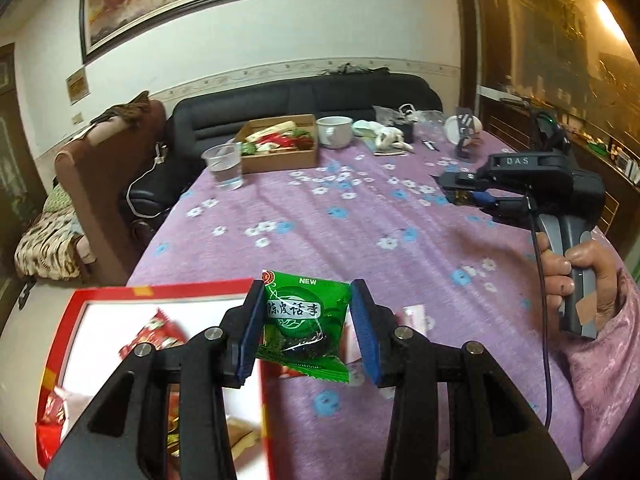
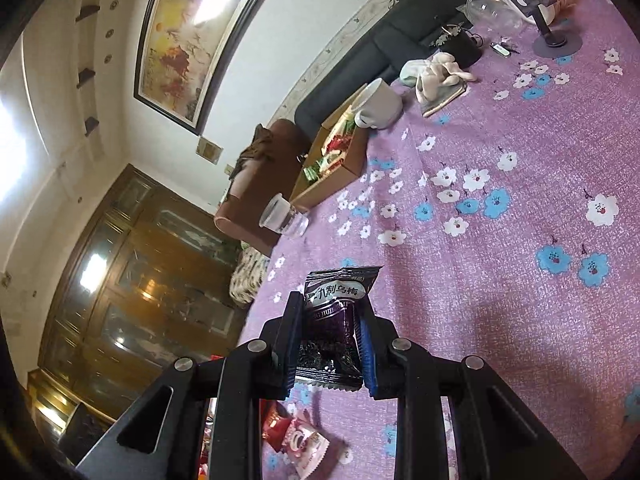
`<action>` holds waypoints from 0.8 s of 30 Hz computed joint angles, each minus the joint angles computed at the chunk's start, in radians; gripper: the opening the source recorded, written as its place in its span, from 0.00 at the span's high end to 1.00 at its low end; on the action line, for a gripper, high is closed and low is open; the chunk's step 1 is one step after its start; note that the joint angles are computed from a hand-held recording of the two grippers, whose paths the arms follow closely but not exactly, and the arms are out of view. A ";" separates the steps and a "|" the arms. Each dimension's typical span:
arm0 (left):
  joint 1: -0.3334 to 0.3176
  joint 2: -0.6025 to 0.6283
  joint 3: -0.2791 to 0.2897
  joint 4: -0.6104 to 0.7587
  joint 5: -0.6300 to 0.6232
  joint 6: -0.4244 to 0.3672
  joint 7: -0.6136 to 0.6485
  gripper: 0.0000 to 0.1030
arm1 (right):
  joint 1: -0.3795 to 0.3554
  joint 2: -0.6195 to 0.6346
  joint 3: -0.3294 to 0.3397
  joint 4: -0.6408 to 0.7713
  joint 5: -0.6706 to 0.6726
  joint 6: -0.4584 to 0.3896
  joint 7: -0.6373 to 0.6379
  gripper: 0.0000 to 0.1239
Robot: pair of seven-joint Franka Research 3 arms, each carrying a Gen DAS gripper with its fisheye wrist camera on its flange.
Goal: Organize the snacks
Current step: 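Grasp the green packet with the left gripper while the right gripper holds the purple packet, then carry both packets over the red-rimmed box and open both grippers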
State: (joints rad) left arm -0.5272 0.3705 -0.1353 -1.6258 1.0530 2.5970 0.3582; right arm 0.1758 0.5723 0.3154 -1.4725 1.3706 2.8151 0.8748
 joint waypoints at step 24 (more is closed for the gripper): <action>0.141 -0.234 -0.047 -0.295 0.208 0.035 -0.319 0.61 | 0.068 -0.027 0.032 -0.070 -0.275 0.258 0.126 0.79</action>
State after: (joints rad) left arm -0.3863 0.1368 -0.1828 -1.9204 1.2607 2.6316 0.0396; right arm 0.2434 0.5458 0.3479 -1.5421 1.0952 3.0727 1.0009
